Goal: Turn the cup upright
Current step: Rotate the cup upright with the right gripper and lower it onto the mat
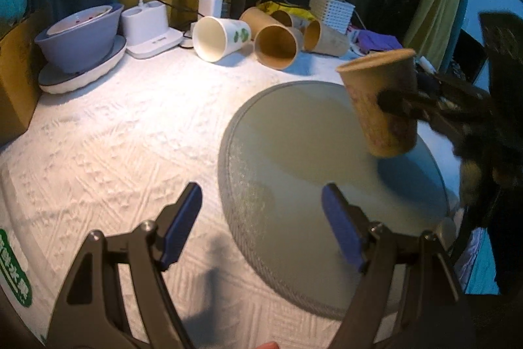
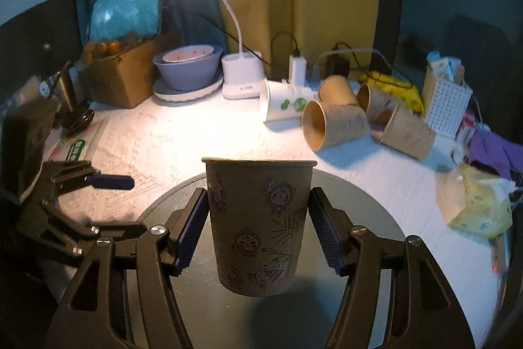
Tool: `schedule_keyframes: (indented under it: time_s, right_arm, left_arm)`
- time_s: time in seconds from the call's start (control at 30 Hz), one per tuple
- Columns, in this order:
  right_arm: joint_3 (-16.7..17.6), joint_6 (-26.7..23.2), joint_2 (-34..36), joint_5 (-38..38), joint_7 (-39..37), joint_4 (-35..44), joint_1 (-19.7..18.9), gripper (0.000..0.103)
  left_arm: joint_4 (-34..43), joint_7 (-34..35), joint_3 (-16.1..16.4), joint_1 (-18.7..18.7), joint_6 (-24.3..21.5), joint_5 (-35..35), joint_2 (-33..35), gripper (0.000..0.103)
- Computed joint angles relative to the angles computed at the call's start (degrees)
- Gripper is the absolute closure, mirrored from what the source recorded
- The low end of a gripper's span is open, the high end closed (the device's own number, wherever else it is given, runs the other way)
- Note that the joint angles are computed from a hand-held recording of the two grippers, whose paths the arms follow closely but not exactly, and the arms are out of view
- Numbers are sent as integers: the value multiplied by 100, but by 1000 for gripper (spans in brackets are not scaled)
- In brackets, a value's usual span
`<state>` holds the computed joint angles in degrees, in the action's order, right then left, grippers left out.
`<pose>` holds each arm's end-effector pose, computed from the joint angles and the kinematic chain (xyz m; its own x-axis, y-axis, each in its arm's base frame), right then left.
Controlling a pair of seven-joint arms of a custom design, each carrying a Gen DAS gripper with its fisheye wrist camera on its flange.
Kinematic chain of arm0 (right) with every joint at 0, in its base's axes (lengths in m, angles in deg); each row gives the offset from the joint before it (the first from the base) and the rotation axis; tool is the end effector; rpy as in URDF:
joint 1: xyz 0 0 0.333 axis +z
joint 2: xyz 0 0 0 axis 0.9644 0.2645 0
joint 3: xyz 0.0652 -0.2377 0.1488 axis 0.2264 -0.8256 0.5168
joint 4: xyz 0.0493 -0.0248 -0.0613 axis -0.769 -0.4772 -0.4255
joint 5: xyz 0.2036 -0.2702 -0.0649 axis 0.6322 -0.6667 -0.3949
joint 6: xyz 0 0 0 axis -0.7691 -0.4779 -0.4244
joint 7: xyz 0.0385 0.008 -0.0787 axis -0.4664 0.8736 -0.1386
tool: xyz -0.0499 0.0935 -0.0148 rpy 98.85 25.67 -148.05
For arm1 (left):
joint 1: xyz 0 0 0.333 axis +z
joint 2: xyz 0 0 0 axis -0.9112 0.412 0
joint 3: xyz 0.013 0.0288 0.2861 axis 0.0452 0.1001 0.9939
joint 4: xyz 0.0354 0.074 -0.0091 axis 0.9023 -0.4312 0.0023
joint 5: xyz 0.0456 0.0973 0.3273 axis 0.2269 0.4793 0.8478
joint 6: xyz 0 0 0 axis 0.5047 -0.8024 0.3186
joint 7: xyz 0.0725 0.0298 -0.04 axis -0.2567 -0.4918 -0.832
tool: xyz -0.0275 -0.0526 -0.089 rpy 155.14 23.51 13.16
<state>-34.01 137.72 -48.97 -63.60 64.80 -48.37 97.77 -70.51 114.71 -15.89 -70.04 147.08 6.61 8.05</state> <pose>0.5284 0.2528 0.4832 0.2206 -0.9732 0.0648 -0.5054 -0.1709 -0.8458 0.5895 -0.2056 0.5169 -0.6065 -0.7697 0.1995 -0.6631 0.3512 -0.6611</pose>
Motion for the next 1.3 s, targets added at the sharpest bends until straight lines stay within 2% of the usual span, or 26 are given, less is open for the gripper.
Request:
schedule_keyframes:
  time_s: [0.2, 0.43, 0.57, 0.67, 0.77, 1.0, 1.3]
  right_arm:
    - [-83, 453, -137, -948, 603, -242, -38, 38]
    - [104, 812, -347, -974, 468, -645, -265, 38]
    - [147, 1059, -420, -999, 388, -795, -332, 38]
    - [238, 1076, -457, -558, -178, -951, -372, 38]
    - [215, 1079, -474, -374, -433, -1025, -320, 38]
    - [124, 1002, -495, -558, -288, -1016, -236, 38]
    - [279, 652, -555, -974, 56, -1045, -343, 38]
  left_arm:
    - [656, -482, -20, -86, -312, 331, 480, 26]
    - [1344, -613, -223, -12, -865, 304, 922, 26]
    - [1510, -590, -311, 27, -1014, 174, 1016, 26]
    - [1530, -526, -350, 48, -1069, 35, 997, 26]
    - [1523, -454, -353, 27, -1069, -13, 966, 26]
    - [1341, -263, -345, -2, -988, -149, 783, 26]
    - [1097, -13, -308, -69, -828, -300, 565, 26]
